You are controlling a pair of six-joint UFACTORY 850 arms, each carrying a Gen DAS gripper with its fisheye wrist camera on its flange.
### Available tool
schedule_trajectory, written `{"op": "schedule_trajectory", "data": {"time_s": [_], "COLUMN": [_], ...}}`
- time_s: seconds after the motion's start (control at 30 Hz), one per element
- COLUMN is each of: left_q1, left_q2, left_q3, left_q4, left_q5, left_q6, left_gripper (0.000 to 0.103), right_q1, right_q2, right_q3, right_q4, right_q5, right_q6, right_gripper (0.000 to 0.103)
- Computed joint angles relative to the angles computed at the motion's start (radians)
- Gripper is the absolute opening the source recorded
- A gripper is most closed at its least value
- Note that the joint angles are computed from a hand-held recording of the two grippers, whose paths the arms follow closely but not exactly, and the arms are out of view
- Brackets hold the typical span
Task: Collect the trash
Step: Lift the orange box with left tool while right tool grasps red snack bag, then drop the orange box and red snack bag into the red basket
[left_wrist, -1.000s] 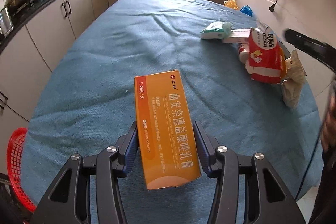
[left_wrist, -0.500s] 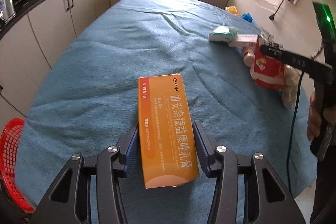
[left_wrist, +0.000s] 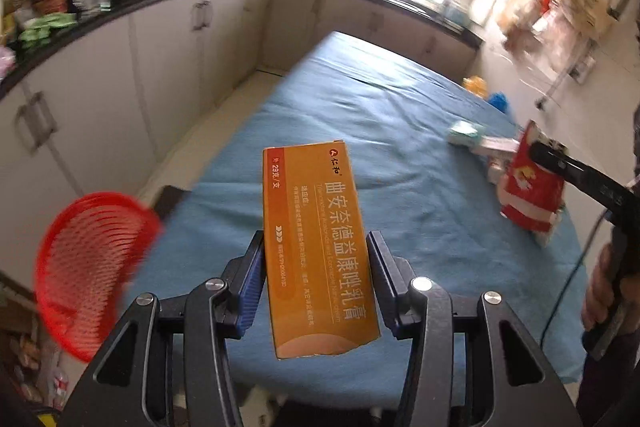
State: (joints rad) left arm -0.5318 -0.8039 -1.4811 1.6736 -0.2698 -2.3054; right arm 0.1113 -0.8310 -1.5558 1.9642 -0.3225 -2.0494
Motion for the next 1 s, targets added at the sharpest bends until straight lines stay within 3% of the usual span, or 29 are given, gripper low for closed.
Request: {"op": "schedule_trajectory", "data": {"time_s": [0.13,0.3,0.63,0.83,0.87,0.93,1.0], "left_q1": [0.016,0.068,0.177,0.200,0.201,0.201,0.199], "left_q2": [0.068,0.121,0.116,0.114,0.116,0.120,0.125], "left_q3": [0.122,0.250,0.347,0.365,0.367,0.374,0.380], "left_q4": [-0.011,-0.055,0.087,0.244,0.271,0.301,0.288], "left_q5": [-0.111,-0.184,-0.086,-0.041,-0.036,-0.037,-0.048], "left_q6": [-0.050,-0.119,-0.347,-0.492,-0.517,-0.550,-0.533], "left_gripper": [0.048,0.048,0.048,0.049,0.053,0.060,0.060], "right_q1": [0.038,0.101,0.268,0.339,0.346,0.352,0.352], "right_q2": [-0.007,-0.063,-0.234,-0.368,-0.399,-0.447,-0.468], "right_q3": [-0.005,-0.073,-0.319,-0.520,-0.566,-0.636,-0.667], "right_q4": [-0.139,-0.298,-0.492,-0.649,-0.691,-0.744,-0.761], "right_q5": [-0.074,-0.156,-0.252,-0.231,-0.242,-0.267,-0.283], "right_q6": [0.134,0.303,0.524,0.686,0.737,0.817,0.857], "right_gripper": [0.031,0.031,0.032,0.036,0.037,0.053,0.057]}}
